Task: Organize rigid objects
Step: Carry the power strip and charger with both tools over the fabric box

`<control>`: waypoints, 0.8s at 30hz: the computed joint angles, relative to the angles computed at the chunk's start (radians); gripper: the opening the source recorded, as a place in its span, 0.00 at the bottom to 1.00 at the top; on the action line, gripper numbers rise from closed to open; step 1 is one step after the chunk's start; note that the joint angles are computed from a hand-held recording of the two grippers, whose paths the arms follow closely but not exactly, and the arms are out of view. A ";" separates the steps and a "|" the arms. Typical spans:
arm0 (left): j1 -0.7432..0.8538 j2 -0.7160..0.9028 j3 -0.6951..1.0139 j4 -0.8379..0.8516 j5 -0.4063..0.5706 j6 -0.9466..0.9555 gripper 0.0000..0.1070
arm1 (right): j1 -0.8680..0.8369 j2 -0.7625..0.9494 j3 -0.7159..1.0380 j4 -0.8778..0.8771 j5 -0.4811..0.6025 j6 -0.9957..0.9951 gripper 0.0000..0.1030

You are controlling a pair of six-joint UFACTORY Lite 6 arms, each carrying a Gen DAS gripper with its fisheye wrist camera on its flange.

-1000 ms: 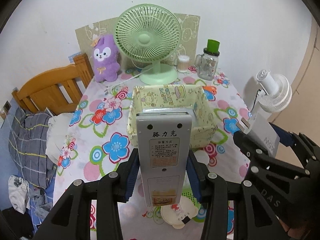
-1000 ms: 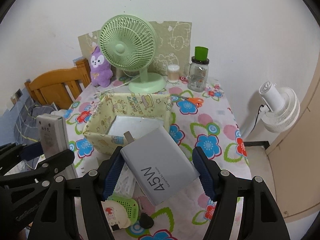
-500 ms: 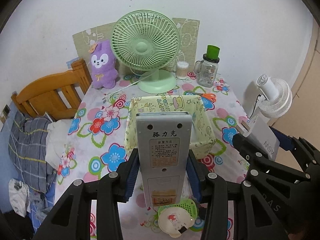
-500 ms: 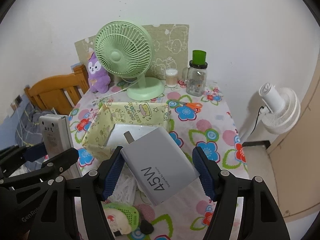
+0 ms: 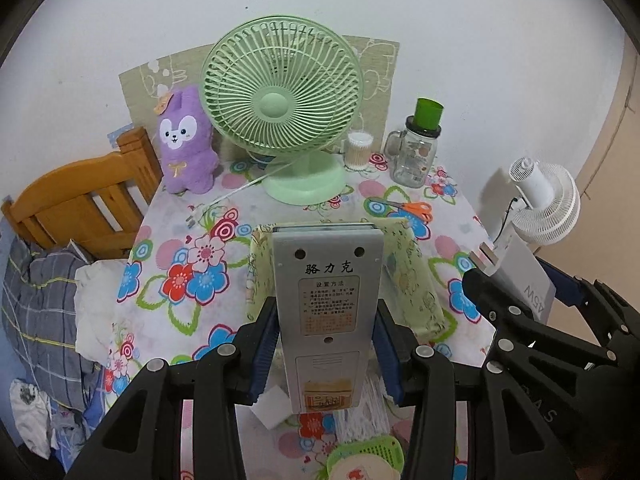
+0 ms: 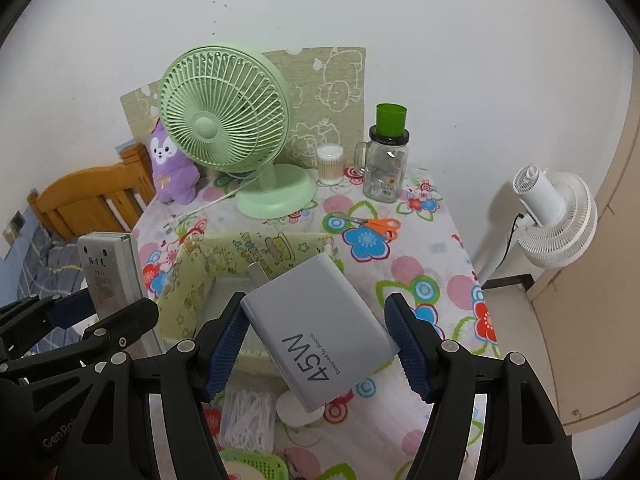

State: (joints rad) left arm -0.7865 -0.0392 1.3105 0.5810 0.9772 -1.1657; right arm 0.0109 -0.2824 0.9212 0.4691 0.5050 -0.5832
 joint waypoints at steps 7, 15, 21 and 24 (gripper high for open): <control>0.098 0.030 0.000 -0.042 -0.076 0.064 0.43 | 0.070 0.112 0.072 -0.098 -0.059 0.129 0.69; 0.191 0.072 0.014 -0.087 -0.148 0.154 0.43 | 0.096 0.218 0.142 -0.104 -0.078 0.172 0.69; 0.248 0.107 0.014 -0.122 -0.193 0.214 0.43 | 0.121 0.284 0.182 -0.139 -0.100 0.229 0.69; 0.273 0.134 0.008 -0.140 -0.219 0.247 0.43 | 0.122 0.329 0.212 -0.106 -0.098 0.214 0.69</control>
State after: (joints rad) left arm -0.5135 0.0952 1.3187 0.4409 0.7582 -0.9186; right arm 0.1328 0.0461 1.1331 0.3630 0.4072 -0.3688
